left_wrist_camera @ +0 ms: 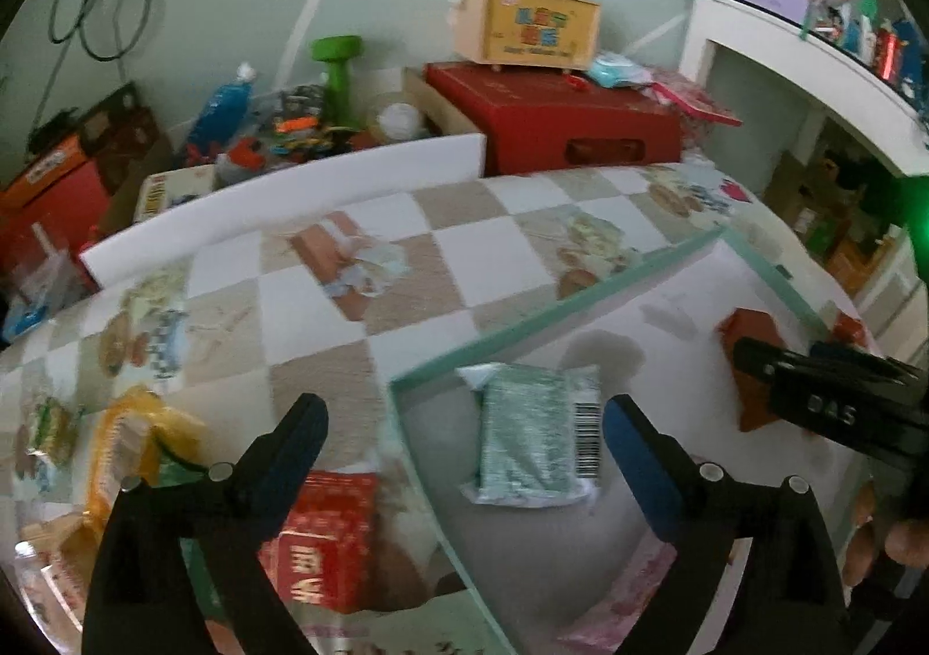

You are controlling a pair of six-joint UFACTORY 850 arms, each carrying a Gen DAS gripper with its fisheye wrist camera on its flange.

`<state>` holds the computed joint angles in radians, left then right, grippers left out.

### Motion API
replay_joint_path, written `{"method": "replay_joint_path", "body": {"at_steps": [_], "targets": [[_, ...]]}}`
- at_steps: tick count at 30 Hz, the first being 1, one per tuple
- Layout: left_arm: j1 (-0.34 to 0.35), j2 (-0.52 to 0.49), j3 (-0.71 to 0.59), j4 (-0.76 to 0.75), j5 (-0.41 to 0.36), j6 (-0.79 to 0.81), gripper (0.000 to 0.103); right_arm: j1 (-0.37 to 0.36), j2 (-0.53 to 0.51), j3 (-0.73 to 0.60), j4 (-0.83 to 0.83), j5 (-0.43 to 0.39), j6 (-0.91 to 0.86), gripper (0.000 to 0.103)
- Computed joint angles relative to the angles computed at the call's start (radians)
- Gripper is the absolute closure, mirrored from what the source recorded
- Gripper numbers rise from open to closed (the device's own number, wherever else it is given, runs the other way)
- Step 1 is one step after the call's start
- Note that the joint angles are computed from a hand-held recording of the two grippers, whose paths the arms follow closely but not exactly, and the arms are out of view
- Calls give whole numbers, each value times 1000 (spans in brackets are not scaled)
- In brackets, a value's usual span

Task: Organize snacks
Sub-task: 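Carry the green bag and red box into the tray and release them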

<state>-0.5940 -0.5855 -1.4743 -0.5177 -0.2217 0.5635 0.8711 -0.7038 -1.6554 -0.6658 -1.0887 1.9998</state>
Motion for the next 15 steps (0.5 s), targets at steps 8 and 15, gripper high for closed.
{"method": "replay_joint_path", "body": {"at_steps": [8,15], "targets": [[3,1,-3,264,22,-294,1,7,-19,-29,-13,-15,-17,0],[7,7,-1,249,31,-293,0,13,-20,-33,-28,-19,13,0]]}}
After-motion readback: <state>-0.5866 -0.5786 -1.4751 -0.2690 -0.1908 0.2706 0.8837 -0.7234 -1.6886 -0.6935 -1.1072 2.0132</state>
